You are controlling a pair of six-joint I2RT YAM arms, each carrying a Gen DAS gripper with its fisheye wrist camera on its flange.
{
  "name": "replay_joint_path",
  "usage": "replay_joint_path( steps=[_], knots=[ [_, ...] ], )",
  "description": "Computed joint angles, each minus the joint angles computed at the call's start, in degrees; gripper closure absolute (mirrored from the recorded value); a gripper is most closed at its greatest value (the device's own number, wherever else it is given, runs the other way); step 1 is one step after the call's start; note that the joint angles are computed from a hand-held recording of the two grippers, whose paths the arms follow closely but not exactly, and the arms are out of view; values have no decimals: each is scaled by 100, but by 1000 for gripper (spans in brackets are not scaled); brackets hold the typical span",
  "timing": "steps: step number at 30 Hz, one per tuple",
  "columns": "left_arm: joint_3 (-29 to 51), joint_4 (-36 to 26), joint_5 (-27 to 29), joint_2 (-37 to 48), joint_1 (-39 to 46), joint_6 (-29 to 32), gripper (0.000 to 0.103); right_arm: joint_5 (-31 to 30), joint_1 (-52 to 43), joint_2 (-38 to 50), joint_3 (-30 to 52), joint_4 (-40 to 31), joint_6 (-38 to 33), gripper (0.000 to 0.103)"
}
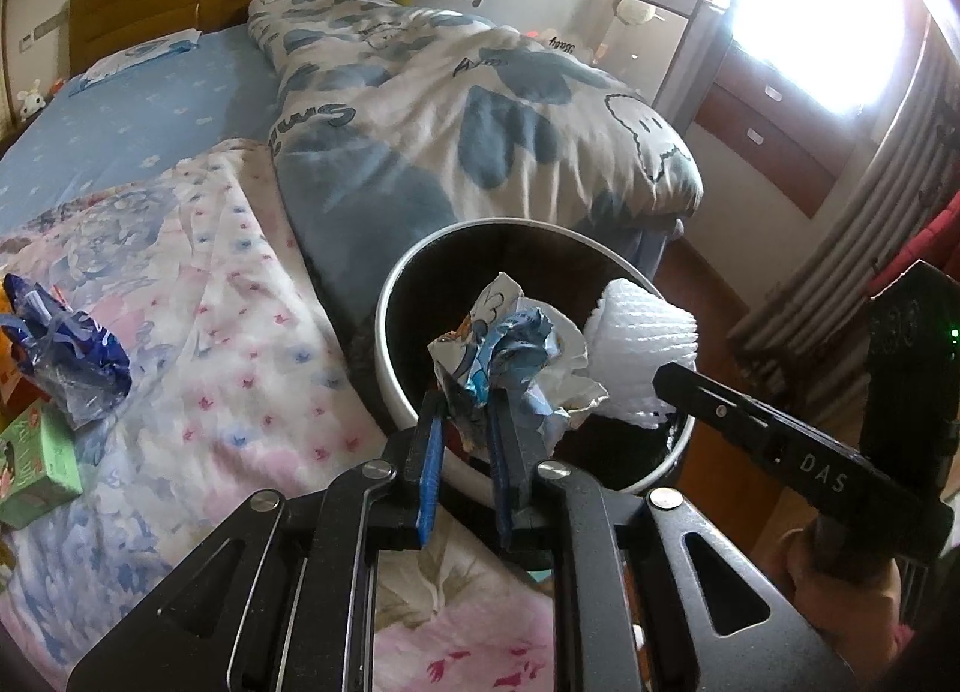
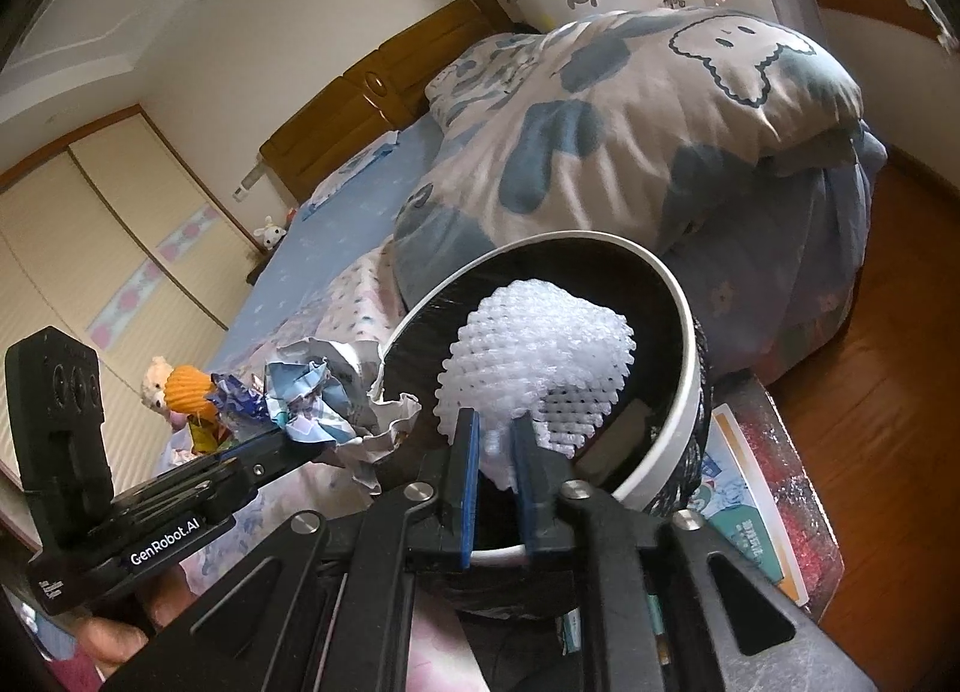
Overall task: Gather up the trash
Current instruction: 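Open both tools to drop the foil and mesh net into the bin, then grasp the green juice pouch with the left tool while the right tool grasps the blue plastic bag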
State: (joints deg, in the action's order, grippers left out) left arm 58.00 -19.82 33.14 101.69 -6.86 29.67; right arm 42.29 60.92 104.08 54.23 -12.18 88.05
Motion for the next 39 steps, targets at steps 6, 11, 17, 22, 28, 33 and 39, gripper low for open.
replay_joint_path(
  steps=[6, 11, 17, 22, 28, 33, 39],
  knots=[
    [-78, -40, 48, -23, 109, 61, 69, 30, 11, -60, -43, -153, 260, 71],
    [-243, -100, 128, -101, 418, 246, 63, 186, 124, -36, 86, -378, 442, 52],
    [-287, -289, 237, -40, 1049, 602, 62, 414, 300, 187, 532, -718, 514, 33],
    [-188, -473, 321, 104, 1649, 907, 60, 416, 381, 539, 1034, -763, 274, 26],
    [92, -725, 411, 400, 2359, 1290, 60, 215, 420, 1136, 1741, -586, -175, 24],
    [413, -902, 457, 696, 2837, 1505, 60, 4, 416, 1667, 2467, -530, -591, 24],
    [859, -1084, 482, 1075, 3305, 1620, 60, -240, 378, 2237, 3292, -554, -1024, 24]
  ],
)
